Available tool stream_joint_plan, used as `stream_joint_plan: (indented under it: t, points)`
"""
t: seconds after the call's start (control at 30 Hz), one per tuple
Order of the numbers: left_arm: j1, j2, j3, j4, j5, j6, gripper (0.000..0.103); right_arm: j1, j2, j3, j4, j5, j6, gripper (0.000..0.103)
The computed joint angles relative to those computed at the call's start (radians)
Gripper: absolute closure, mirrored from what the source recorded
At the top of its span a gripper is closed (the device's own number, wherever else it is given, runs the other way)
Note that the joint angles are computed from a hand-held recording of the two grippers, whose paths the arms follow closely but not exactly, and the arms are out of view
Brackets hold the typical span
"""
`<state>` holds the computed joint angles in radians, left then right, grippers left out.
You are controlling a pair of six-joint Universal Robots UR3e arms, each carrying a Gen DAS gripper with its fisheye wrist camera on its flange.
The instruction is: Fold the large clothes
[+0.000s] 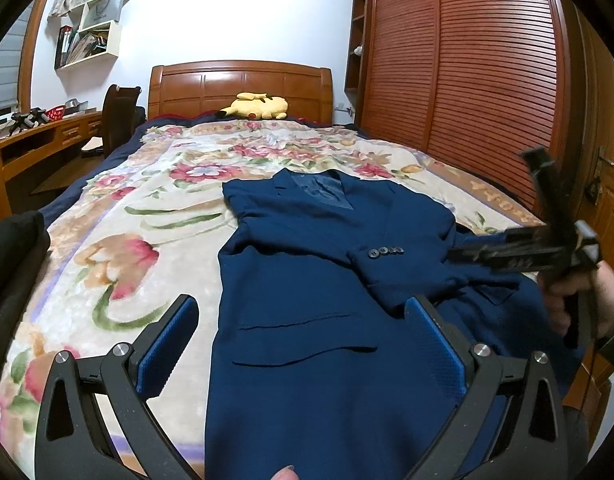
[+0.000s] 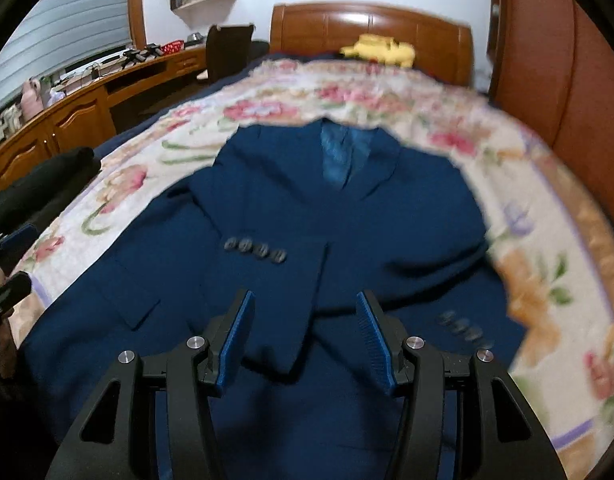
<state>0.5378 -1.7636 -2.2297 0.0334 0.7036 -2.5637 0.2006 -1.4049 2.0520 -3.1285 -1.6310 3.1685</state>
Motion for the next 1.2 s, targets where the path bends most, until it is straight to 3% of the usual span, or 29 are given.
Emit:
stream_joint_plan:
  t: [0.23,0.3,0.37,0.4,0.6,0.9,1.07,1.2]
  points:
    - [-0.001,-0.006,0.001,0.008,0.011,0.003,0.0,0.079,0.173,-0.211,0.125,-0.015,0.06,0.052]
    - [0.006,-0.006,0.001,0.004,0.008,0.007,0.0,0.086,0.172,-0.216,0.125,0.001,0.053,0.077]
    - [0.012,-0.005,0.0,0.0,0.006,0.008,0.0,0.095,0.164,-0.216,0.107,0.018,0.043,0.093]
    - [0.018,-0.002,-0.002,-0.003,0.002,0.011,0.0,0.106,0.157,-0.218,0.098,0.028,0.039,0.095]
    - [0.03,0.003,-0.006,-0.005,-0.001,0.01,0.0,0.228,0.158,-0.29,0.117,0.024,0.054,0.097]
    - [0.05,0.021,-0.019,-0.027,-0.01,0.011,0.0,0.351,0.205,-0.389,0.239,-0.028,0.179,0.097]
    - [0.047,0.041,-0.031,-0.039,-0.005,0.012,0.0,0.302,0.078,-0.176,0.122,0.008,0.207,0.097]
    - [0.046,0.065,-0.05,-0.035,-0.011,0.011,0.0,0.332,0.01,-0.051,0.061,-0.069,0.217,0.096]
